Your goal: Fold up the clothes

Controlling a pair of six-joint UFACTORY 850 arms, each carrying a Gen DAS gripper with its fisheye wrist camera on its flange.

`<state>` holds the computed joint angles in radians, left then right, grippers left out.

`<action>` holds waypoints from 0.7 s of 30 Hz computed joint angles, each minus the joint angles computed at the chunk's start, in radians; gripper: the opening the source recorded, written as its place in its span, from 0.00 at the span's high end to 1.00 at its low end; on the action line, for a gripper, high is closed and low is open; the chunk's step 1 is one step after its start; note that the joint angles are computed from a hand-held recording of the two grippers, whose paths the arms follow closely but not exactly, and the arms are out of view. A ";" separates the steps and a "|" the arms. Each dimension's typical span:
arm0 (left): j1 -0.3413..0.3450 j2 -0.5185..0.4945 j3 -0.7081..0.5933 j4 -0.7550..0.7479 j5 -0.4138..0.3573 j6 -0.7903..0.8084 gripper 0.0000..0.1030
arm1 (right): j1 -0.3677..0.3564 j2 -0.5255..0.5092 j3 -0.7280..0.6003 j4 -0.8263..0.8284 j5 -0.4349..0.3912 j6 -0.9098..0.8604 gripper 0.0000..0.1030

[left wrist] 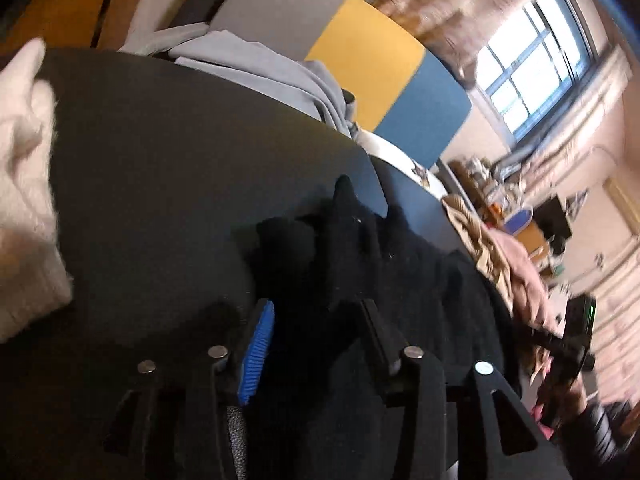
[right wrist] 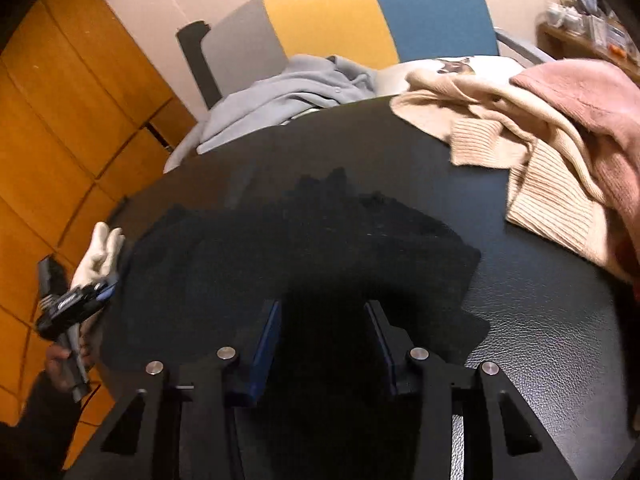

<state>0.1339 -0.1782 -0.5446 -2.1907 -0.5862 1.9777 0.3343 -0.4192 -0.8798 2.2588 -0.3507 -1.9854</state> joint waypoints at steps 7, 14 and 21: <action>-0.068 -0.051 -0.091 0.084 0.102 0.036 0.48 | 0.012 -0.057 -0.056 -0.115 0.081 0.106 0.55; -0.002 -0.055 -0.116 0.327 -0.037 -0.248 0.80 | 0.027 0.055 0.023 0.052 0.119 -0.056 0.91; 0.013 -0.102 -0.117 0.397 -0.019 -0.328 0.65 | -0.002 0.125 0.158 0.139 0.056 -0.077 0.79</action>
